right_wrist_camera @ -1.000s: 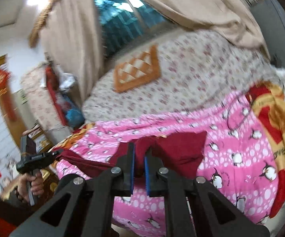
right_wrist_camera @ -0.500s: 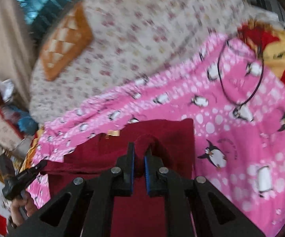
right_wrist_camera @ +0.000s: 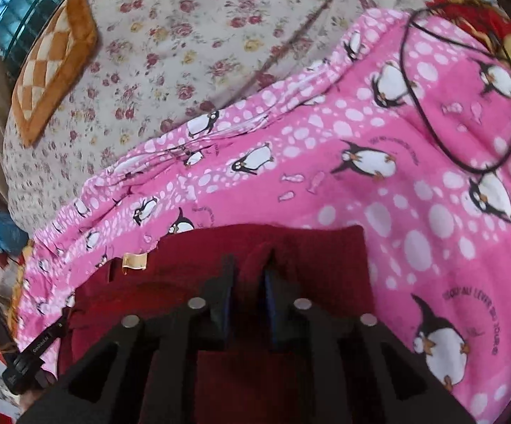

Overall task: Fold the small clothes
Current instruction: 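Lay the hem down near the collar with both grippers and release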

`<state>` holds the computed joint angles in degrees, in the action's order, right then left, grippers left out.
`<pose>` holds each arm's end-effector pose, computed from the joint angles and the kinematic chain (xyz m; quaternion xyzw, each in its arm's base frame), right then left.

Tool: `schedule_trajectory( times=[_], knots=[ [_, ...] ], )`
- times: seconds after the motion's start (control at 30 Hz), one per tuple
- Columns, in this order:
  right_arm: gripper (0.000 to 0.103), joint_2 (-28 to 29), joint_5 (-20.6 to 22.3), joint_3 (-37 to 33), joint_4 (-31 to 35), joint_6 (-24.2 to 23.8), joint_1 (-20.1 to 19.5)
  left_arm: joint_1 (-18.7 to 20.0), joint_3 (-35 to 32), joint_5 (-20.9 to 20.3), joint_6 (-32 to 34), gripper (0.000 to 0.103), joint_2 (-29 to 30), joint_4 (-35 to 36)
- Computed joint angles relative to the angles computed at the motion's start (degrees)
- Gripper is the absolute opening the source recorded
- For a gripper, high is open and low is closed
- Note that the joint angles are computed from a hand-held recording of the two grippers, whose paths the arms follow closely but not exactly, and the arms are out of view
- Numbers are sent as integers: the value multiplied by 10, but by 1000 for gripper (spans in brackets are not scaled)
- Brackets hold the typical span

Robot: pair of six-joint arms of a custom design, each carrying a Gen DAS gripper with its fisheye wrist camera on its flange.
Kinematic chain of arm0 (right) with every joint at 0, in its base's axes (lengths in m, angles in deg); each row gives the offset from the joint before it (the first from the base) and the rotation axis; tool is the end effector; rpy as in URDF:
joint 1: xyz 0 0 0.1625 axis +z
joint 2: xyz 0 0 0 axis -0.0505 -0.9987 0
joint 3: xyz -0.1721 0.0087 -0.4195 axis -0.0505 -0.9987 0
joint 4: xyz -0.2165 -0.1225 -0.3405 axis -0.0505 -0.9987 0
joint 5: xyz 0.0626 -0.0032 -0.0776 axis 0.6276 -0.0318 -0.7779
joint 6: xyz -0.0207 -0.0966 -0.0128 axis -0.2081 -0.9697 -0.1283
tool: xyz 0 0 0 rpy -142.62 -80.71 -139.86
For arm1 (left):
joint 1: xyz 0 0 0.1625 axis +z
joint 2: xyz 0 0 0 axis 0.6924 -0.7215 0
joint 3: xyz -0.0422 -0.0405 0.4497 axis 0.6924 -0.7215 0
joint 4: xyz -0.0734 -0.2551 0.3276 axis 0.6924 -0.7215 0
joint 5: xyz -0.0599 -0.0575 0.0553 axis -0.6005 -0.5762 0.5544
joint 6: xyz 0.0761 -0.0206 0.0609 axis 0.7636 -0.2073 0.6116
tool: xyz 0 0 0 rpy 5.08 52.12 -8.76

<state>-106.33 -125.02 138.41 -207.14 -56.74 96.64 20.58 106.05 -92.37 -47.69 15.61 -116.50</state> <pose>0.1256 -0.4792 0.0543 -0.0541 -0.9030 0.3905 0.1707 -0.0138 -0.5001 0.1981 0.1125 0.8936 -0.3019 0.3127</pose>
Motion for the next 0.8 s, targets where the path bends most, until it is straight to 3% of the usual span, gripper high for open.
schedule_trajectory(
  times=[0.07,0.13,0.17,0.23,0.3,0.33,0.4,0.47,0.53,0.6,0.63,0.7,0.77,0.8],
  knots=[
    [31,2,1,-4,-1,-6,5,1,-3,-3,-9,2,-7,15],
    [33,0,21,4,-24,-2,5,20,-14,-53,-38,5,-33,58],
    [33,-3,31,10,-34,0,3,37,-22,-97,-54,12,-50,82],
    [33,-8,60,26,-59,9,-5,79,-43,-217,-77,37,-77,124],
    [33,-14,81,40,-70,18,-12,94,-45,-284,-79,84,-98,120],
    [33,-16,85,44,-75,21,-14,89,-37,-282,-60,95,-103,96],
    [33,-21,99,53,-90,19,-16,57,-9,-217,-8,97,-106,4],
    [33,-24,86,57,-113,-4,0,38,6,-180,14,97,-99,-49],
    [33,-21,52,53,-135,-49,26,24,12,-173,34,97,-92,-72],
    [33,-14,7,37,-144,-109,58,6,12,-189,51,96,-89,-43],
    [32,-16,-10,26,-119,-135,73,-4,7,-189,59,96,-85,-19],
    [30,-27,-31,0,-22,-144,85,-26,-10,-159,71,96,-62,33],
    [27,-30,-63,-29,71,-110,85,-33,-37,-121,74,93,-33,79],
    [27,-27,-81,-49,118,-89,78,-27,-56,-96,65,85,-12,106]
  ],
)
